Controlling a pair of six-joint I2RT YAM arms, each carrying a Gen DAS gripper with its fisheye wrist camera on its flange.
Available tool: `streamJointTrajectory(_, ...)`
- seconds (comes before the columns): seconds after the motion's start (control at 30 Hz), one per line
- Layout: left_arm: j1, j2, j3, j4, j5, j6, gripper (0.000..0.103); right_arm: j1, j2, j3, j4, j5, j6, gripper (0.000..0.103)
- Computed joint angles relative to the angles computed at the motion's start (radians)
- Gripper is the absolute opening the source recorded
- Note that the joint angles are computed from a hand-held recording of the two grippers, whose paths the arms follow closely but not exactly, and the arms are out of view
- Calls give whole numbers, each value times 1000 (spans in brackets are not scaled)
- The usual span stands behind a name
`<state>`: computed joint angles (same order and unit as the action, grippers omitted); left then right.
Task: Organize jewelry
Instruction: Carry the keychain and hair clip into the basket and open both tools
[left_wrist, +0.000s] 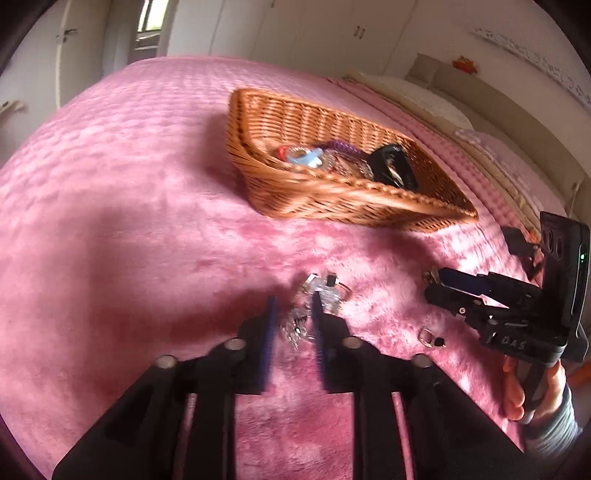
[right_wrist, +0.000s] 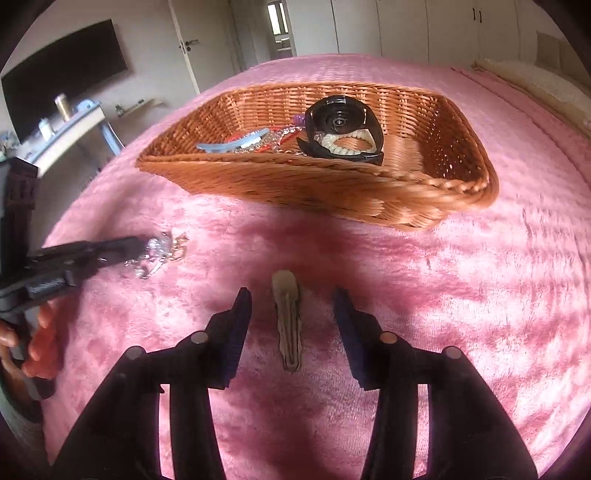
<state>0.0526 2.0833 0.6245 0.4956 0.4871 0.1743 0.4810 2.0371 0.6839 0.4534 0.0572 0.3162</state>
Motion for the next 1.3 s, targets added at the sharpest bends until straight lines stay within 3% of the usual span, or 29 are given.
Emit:
streamJointTrajectory(0.03, -3, 1, -2, 5, -8, -2, 30, 10, 3, 7, -8, 22, -4, 43)
streamJointTrajectory(0.17, -51, -2, -12, 18, -68, 20, 37, 36, 9, 13, -9, 62, -15, 22)
streamJointTrajectory(0.27, -112, -1, -29, 50, -165, 39, 37, 50, 7, 7, 4, 73, -27, 21)
streamJointTrajectory(0.33, -148, -4, -46, 77, -224, 55, 8, 59, 0, -10, 34, 70, -43, 21)
streamJointTrajectory(0.4, -154, -12, -62, 94, -230, 61, 7, 74, -29, -58, 94, 77, -55, 21)
streamJointTrajectory(0.63, -55, -125, -152, 118, -49, 65, 7, 53, -164, -202, 221, 27, -31, 21)
streamJointTrajectory(0.8, -53, -319, -196, 42, 33, 27, 7, 13, -339, -234, 138, -29, -35, 21)
streamJointTrajectory(0.93, -93, -482, -164, -44, 42, -26, 7, -52, -418, -152, 8, -78, -70, 21)
streamJointTrajectory(1.07, -139, -509, -67, -78, 29, -95, 7, -128, -395, -29, -79, -119, -100, 21)
streamJointTrajectory(1.3, -200, -251, 169, 15, -37, -246, 7, -251, -141, 309, -246, -162, -107, 21)
